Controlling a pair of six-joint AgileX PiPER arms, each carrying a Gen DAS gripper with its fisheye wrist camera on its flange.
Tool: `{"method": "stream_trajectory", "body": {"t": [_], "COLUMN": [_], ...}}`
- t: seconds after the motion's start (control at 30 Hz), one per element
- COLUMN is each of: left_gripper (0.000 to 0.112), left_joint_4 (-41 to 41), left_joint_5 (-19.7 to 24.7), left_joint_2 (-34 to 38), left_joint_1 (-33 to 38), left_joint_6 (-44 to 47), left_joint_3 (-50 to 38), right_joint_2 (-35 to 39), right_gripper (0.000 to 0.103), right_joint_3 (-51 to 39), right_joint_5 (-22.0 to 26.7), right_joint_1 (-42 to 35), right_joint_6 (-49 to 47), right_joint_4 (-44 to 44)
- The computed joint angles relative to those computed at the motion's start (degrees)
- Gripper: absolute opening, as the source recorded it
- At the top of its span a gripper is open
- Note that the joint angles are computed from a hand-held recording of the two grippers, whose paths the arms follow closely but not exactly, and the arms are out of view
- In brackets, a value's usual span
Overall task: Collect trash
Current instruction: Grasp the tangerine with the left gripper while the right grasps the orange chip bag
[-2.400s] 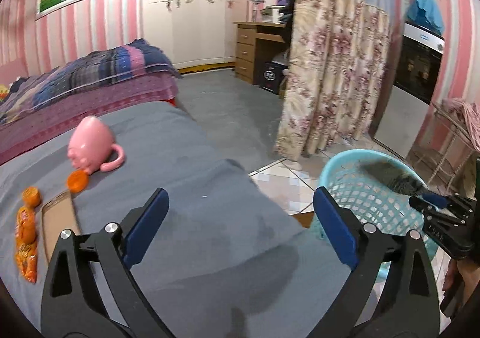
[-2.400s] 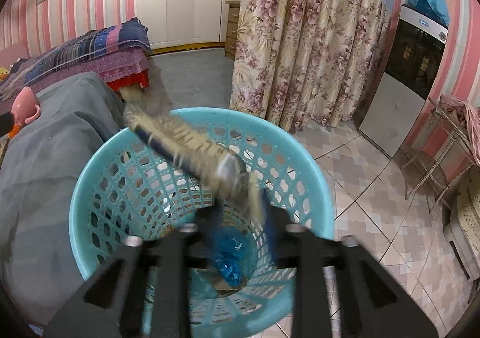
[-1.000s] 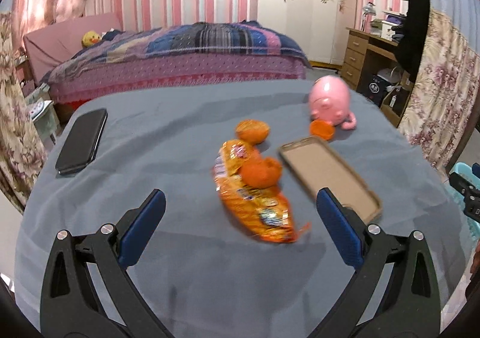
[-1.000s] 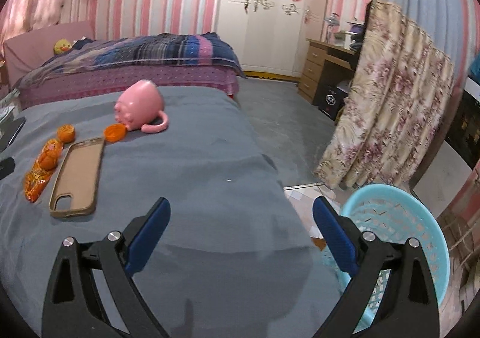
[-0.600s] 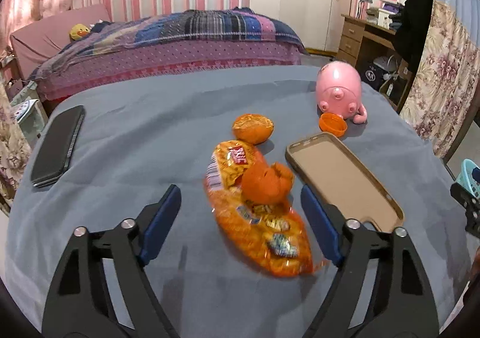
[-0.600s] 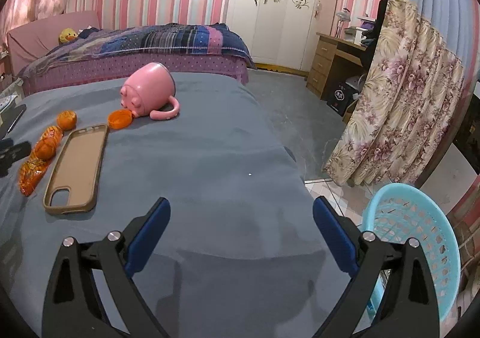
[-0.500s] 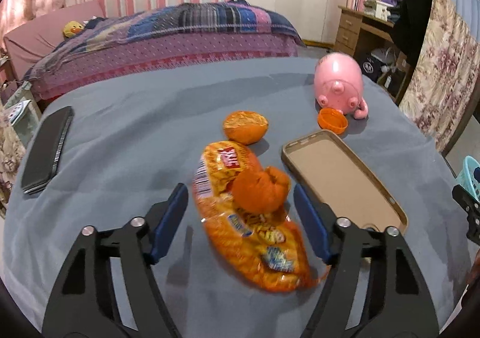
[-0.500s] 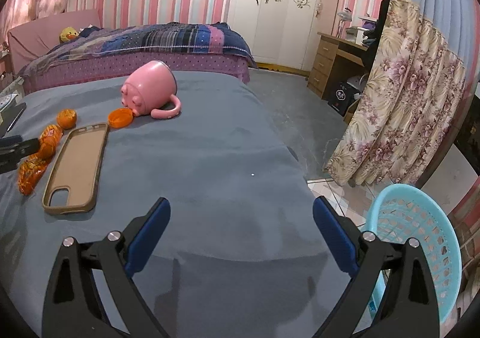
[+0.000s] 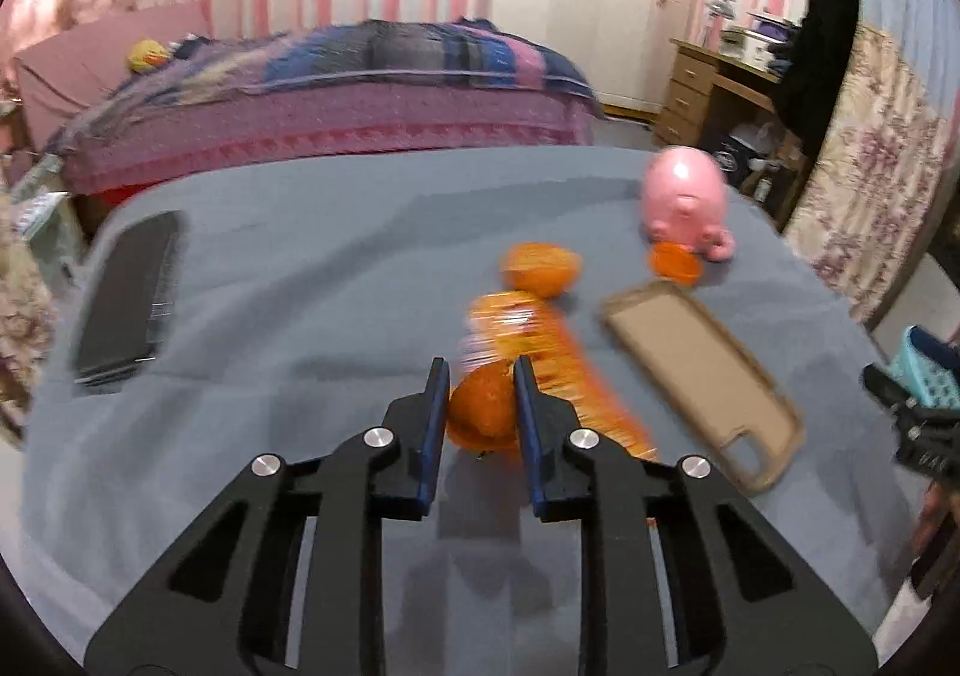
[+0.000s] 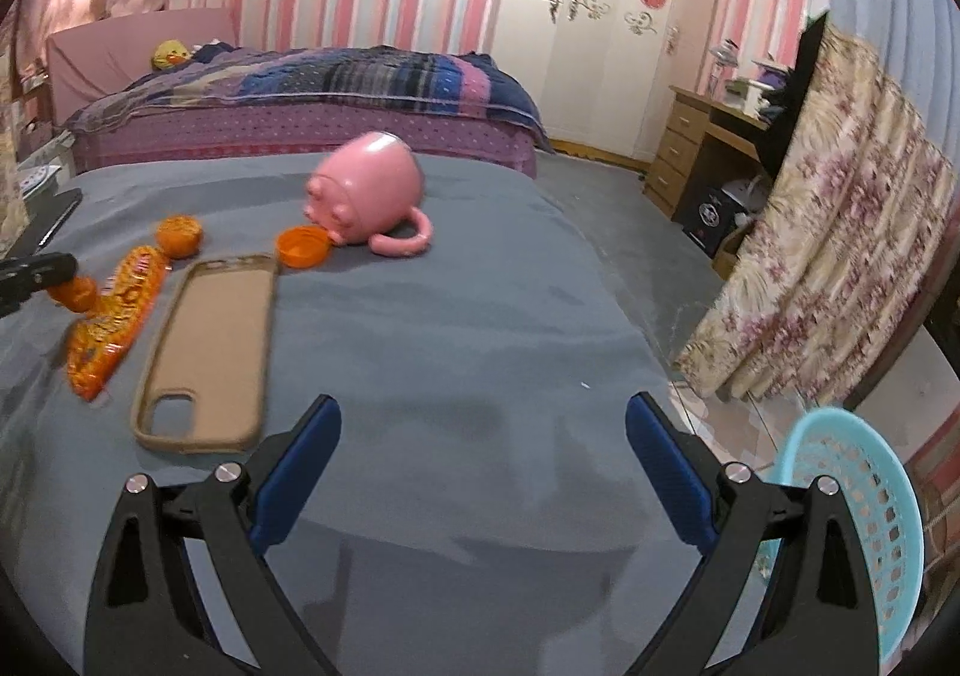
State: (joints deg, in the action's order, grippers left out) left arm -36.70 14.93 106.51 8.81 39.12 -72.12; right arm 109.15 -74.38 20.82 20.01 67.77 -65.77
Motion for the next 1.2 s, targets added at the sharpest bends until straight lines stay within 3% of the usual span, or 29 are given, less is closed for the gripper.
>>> {"method": "stream_trajectory", "body": {"t": [0.2, 0.37, 0.47, 0.73, 0.9, 0.97, 1.03, 1.1, 1.17, 1.2], "left_gripper": [0.020, 0.018, 0.016, 0.016, 0.016, 0.016, 0.016, 0.023, 0.043, 0.048], "left_joint_4": [-0.9, -8.0, -17.4, -20.6, -19.2, -18.9, -18.0, -17.0, -15.5, -15.7], "left_joint_5": [-2.3, -2.7, -0.6, 3.1, 3.9, 3.6, 3.5, 4.2, 4.0, 4.1], "left_joint_2": [-0.3, 0.5, 1.2, 2.6, 3.2, 3.3, 3.4, 3.8, 3.8, 3.8], "left_joint_1": [8.3, 13.1, 15.4, 16.9, 17.0, 17.1, 16.9, 17.1, 17.0, 17.1], "left_joint_6": [3.4, 10.3, 19.1, 21.4, 19.3, 19.4, 18.5, 17.3, 15.4, 15.5], "left_joint_3": [2.6, 2.2, 2.3, 0.8, 0.1, 0.1, 0.0, -0.6, -0.7, -0.7], "right_joint_2": [1.3, 2.7, 4.0, 10.5, 15.5, 18.6, 22.2, 23.7, 23.6, 22.8], "right_gripper": [0.094, 0.094, 0.094, 0.091, 0.080, 0.073, 0.059, 0.052, 0.043, 0.041], "right_joint_3": [-2.6, -5.5, -8.0, -17.7, -26.0, -31.2, -37.5, -40.1, -39.7, -38.5], "right_joint_5": [0.1, 0.6, 0.2, 1.3, 3.9, 7.2, 12.1, 14.4, 13.7, 12.6], "right_joint_1": [3.6, 6.1, 7.3, 13.2, 15.8, 16.6, 16.4, 16.1, 15.2, 14.9], "right_joint_6": [-4.9, -10.0, -14.4, -27.1, -37.6, -41.4, -46.1, -48.2, -50.9, -51.5], "right_joint_4": [4.6, 9.7, 15.4, 29.1, 38.8, 41.9, 47.0, 50.0, 54.0, 55.2]}}
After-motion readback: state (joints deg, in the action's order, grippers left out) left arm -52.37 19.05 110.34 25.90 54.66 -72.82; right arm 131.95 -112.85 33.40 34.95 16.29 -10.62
